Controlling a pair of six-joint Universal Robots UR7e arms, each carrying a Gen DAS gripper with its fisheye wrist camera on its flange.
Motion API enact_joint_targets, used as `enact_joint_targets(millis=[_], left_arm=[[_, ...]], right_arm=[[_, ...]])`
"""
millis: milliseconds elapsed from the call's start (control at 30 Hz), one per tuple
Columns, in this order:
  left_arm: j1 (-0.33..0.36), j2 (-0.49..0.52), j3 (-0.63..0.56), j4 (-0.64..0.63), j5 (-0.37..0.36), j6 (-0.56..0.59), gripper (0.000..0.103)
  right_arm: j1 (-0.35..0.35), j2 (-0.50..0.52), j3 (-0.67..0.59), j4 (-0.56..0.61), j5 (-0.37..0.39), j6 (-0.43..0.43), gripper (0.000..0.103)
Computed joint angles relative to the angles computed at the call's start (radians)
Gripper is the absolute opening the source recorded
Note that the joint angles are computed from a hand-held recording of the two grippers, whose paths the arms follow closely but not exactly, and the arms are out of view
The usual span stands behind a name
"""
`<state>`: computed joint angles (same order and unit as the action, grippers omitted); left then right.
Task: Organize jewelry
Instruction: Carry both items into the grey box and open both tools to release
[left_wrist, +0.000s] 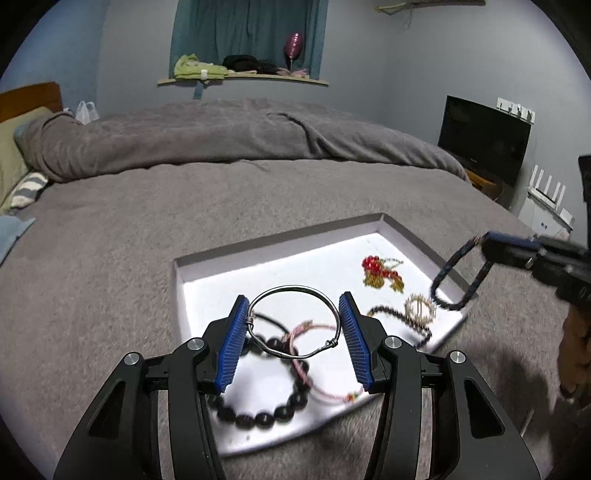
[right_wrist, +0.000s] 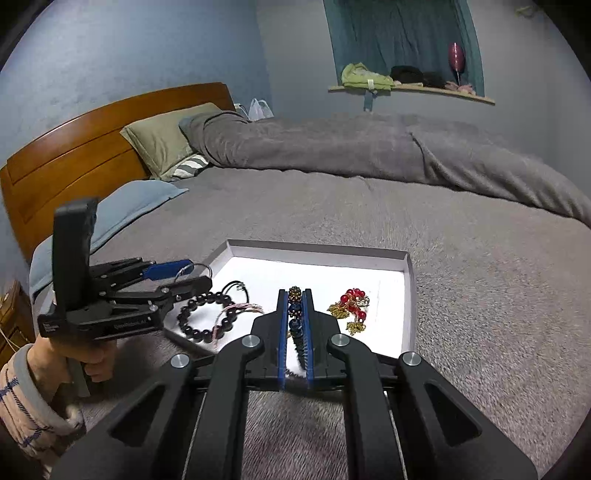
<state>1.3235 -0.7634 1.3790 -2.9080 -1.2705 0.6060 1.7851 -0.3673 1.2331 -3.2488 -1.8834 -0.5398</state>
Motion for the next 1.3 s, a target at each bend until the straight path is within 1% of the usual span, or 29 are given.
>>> enact_joint_targets(millis=[100, 267, 367, 467, 567, 600, 700, 733, 767, 800, 833, 900, 967, 1067, 1133, 1200, 1233, 1300], left_arm=[[-0.002, 0.035, -0.06, 0.042, -0.001, -0.008, 0.051], [-0.007, 0.111, -0.192, 0.138, 0.009, -0.036, 0.051], [-0.008, 0.168, -0.279, 0.181, 0.04, -0.04, 0.051], [-0.008, 0.218, -0.359, 0.226, 0.089, -0.05, 0.052], [-0.005, 0.26, -0.444, 0.311, 0.138, -0.091, 0.051], [-0.006, 0.277, -0.484, 0.373, 0.165, -0.108, 0.051], [-0.007, 0.314, -0.577, 0.526, 0.193, -0.145, 0.052], [-0.007, 0.336, -0.629, 0.606, 0.206, -0.163, 0.052], [-0.006, 0.351, -0.667, 0.661, 0.211, -0.173, 0.052], [-0.008, 0.373, -0.709, 0.709, 0.232, -0.173, 0.052], [-0.01, 0.386, -0.728, 0.719, 0.251, -0.164, 0.052], [-0.01, 0.412, -0.78, 0.764, 0.267, -0.16, 0.052], [-0.011, 0.426, -0.805, 0.769, 0.287, -0.152, 0.052], [-0.007, 0.439, -0.832, 0.761, 0.269, -0.154, 0.054], [-0.004, 0.427, -0.813, 0.737, 0.26, -0.144, 0.057], [-0.001, 0.403, -0.77, 0.704, 0.245, -0.131, 0.057], [0.0, 0.377, -0.723, 0.668, 0.226, -0.123, 0.057], [0.001, 0.352, -0.678, 0.62, 0.218, -0.115, 0.057]], right_arm=[[-0.002, 0.03, -0.07, 0.051, -0.012, -0.004, 0.007], [0.01, 0.11, -0.262, 0.198, -0.028, -0.012, 0.007], [0.013, 0.163, -0.372, 0.277, -0.041, -0.007, 0.007], [0.009, 0.22, -0.488, 0.356, -0.054, 0.013, 0.007], [0.0, 0.289, -0.632, 0.473, -0.076, 0.046, 0.007], [-0.004, 0.317, -0.69, 0.524, -0.087, 0.057, 0.007], [-0.009, 0.387, -0.836, 0.639, -0.13, 0.074, 0.007], [-0.011, 0.418, -0.898, 0.687, -0.147, 0.082, 0.007], [-0.012, 0.433, -0.929, 0.709, -0.157, 0.086, 0.007], [-0.014, 0.449, -0.966, 0.742, -0.166, 0.09, 0.007], [-0.015, 0.459, -0.989, 0.758, -0.171, 0.092, 0.007], [-0.017, 0.471, -1.014, 0.775, -0.181, 0.093, 0.007], [-0.019, 0.486, -1.044, 0.784, -0.186, 0.093, 0.007], [-0.024, 0.484, -1.041, 0.769, -0.197, 0.094, 0.007], [-0.026, 0.473, -1.019, 0.751, -0.205, 0.091, 0.009], [-0.026, 0.439, -0.949, 0.7, -0.205, 0.08, 0.009], [-0.027, 0.408, -0.886, 0.659, -0.197, 0.075, 0.009], [-0.027, 0.367, -0.805, 0.604, -0.186, 0.072, 0.012]])
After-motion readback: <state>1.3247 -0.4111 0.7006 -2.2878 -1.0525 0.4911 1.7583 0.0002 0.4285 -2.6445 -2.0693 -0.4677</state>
